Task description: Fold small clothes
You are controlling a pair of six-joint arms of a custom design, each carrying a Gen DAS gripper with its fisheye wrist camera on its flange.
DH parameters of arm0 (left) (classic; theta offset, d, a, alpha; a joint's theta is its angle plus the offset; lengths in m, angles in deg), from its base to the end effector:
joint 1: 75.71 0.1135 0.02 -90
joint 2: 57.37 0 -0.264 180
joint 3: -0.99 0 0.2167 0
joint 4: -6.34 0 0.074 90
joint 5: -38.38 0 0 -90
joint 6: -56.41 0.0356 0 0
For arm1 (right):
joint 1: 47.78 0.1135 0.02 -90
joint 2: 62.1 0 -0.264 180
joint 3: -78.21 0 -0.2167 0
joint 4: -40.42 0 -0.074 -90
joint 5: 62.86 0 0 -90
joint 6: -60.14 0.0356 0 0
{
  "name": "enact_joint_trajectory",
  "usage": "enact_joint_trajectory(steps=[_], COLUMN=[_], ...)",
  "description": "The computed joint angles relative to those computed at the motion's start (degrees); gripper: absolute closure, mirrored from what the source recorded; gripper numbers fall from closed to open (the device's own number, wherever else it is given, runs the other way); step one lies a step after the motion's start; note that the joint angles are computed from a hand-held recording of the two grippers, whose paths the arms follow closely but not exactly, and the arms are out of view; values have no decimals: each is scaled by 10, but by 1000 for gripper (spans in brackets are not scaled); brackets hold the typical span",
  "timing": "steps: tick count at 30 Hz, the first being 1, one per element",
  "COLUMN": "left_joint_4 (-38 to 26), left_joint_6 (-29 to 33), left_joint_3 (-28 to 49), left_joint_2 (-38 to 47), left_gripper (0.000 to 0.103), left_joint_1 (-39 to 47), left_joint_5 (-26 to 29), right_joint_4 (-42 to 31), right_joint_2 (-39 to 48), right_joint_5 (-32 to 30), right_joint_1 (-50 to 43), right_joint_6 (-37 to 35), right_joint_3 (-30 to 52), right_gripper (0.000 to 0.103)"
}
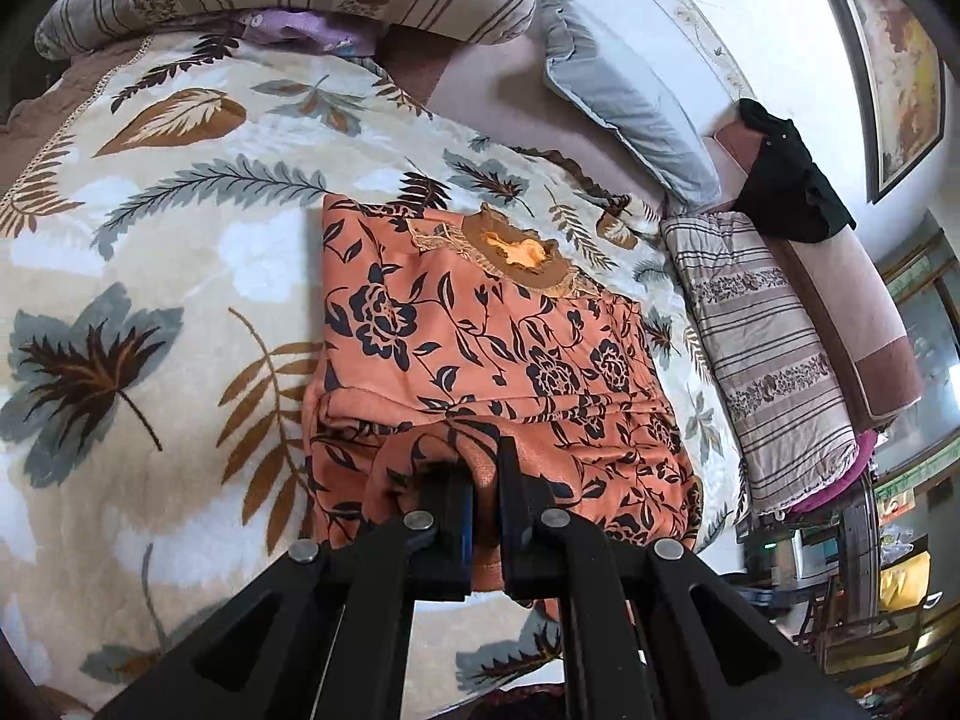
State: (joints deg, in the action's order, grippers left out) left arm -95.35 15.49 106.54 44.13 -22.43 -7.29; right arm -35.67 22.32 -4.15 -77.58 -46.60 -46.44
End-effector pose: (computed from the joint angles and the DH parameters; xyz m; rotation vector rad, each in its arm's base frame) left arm 0.1847 0.2060 0.2889 -0.1602 2.5057 -0.7715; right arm 0.1449 -0.0617 0.1702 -0.4489 -2.9459 -0.9226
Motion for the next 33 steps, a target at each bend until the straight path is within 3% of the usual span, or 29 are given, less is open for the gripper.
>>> enact_joint_trajectory(steps=[2, 4, 5, 6, 7, 11, 14, 17, 18, 21, 24, 26, 27, 29, 31, 33], left_joint_4=[-10, -16, -18, -20, -22, -19, -17, 7, 17, 62, 142, 174, 182, 198, 253, 322], left_joint_6=[7, 13, 16, 18, 19, 7, -27, -89, -112, -205, -316, -370, -385, -413, -434, -461], left_joint_3=[3, 6, 8, 11, 14, 33, 73, 136, 158, 242, 321, 361, 376, 392, 339, 268], left_joint_2=[0, 0, 1, 4, 8, 25, 51, 82, 96, 155, 239, 292, 315, 358, 352, 329], left_gripper=[97, 97, 97, 97, 97, 97, 97, 97, 97, 96, 93, 93, 93, 92, 92, 89], left_joint_1=[8, 15, 18, 19, 20, 10, -12, -48, -61, -113, -164, -181, -185, -190, -186, -172], left_joint_5=[-4, -7, -9, -10, -11, -9, -1, 2, 2, -15, -59, -85, -89, -96, -82, -41], right_joint_4=[36, 45, 40, 21, -2, -145, -179, -93, -18, 166, 253, 271, 244, 224, 240, 211], right_joint_2=[30, -6, -28, -49, -62, -74, -48, 24, 52, 154, 310, 409, 471, 533, 545, 570], right_joint_5=[-56, -80, -65, -44, -39, -85, -141, -186, -187, -163, -129, -134, -129, -128, -116, -130], right_joint_1=[4, 21, 34, 52, 55, 28, 18, 43, 72, 134, 173, 191, 201, 210, 211, 197], right_joint_6=[6, 0, 3, -2, -17, -110, -111, -1, 77, 263, 396, 472, 493, 514, 521, 528], right_joint_3=[-41, -51, -46, -31, -16, 131, 257, 378, 406, 480, 608, 692, 761, 813, 789, 821], right_gripper=[24, 43, 58, 81, 92, 94, 94, 94, 94, 94, 90, 89, 89, 85, 81, 81])
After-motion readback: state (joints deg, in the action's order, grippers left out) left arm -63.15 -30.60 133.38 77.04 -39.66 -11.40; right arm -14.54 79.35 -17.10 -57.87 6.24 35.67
